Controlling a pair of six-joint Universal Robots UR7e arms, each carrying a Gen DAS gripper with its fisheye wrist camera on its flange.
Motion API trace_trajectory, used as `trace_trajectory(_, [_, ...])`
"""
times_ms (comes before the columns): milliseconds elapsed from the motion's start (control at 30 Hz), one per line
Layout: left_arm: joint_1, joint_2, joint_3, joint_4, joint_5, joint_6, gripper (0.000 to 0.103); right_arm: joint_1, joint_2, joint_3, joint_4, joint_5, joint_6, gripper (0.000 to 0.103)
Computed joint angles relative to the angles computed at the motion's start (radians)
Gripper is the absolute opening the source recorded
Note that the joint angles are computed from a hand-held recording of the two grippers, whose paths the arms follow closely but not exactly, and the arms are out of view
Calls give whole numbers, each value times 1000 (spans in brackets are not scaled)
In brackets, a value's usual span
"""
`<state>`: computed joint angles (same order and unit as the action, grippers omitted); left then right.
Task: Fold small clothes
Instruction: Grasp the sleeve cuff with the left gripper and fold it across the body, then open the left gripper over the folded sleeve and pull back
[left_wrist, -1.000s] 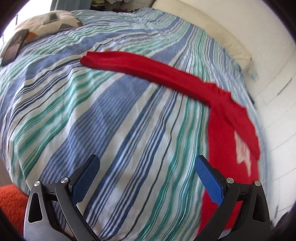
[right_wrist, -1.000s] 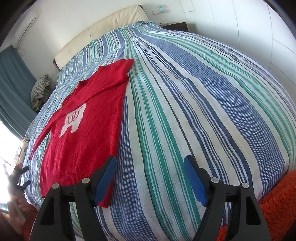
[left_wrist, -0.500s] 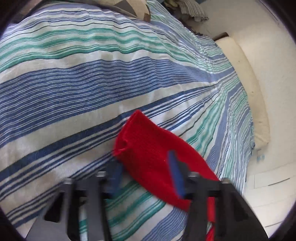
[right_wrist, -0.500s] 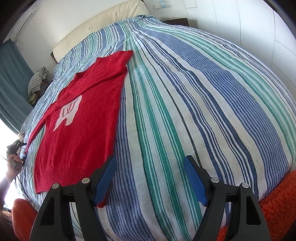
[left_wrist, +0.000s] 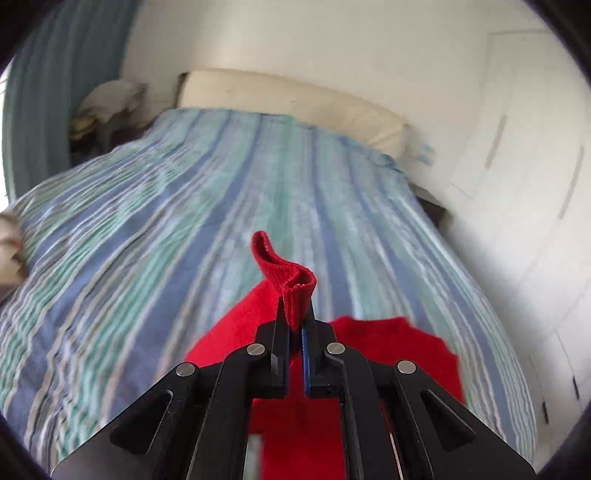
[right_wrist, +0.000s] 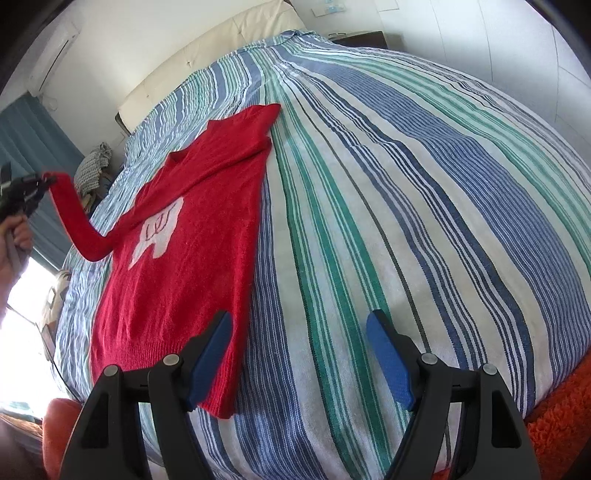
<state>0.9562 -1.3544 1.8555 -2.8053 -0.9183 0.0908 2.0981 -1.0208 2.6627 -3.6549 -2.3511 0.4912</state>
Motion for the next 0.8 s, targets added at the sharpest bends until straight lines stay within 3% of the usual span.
trace_trajectory(133, [-91, 142, 15, -35, -39, 4, 4, -7, -18, 24, -36, 13, 21, 75])
trace_trajectory(200, [-99, 206, 23, 20, -39, -57, 12, -13, -29, 32, -45, 23, 23, 75])
trace_trajectory(300, [-102, 239, 83, 126, 7, -178, 53, -23, -35, 39, -62, 39, 22, 75])
trace_trajectory(400, [-89, 157, 214, 133, -40, -211, 53, -31, -37, 49, -87, 54, 21, 75])
trace_trajectory(500, [-53, 13, 321, 154, -28, -236, 53, -51, -38, 62, -111, 82, 21, 75])
trace_trajectory(633, [26, -125, 373, 199, 75, -237, 54, -84, -33, 66, -129, 115, 6, 75])
trace_trajectory(733, [72, -117, 356, 191, 120, -151, 55, -95, -27, 55, -122, 121, -8, 75])
trace_trajectory(800, [87, -81, 350, 122, 142, -71, 63, -94, -20, 50, -115, 115, -10, 75])
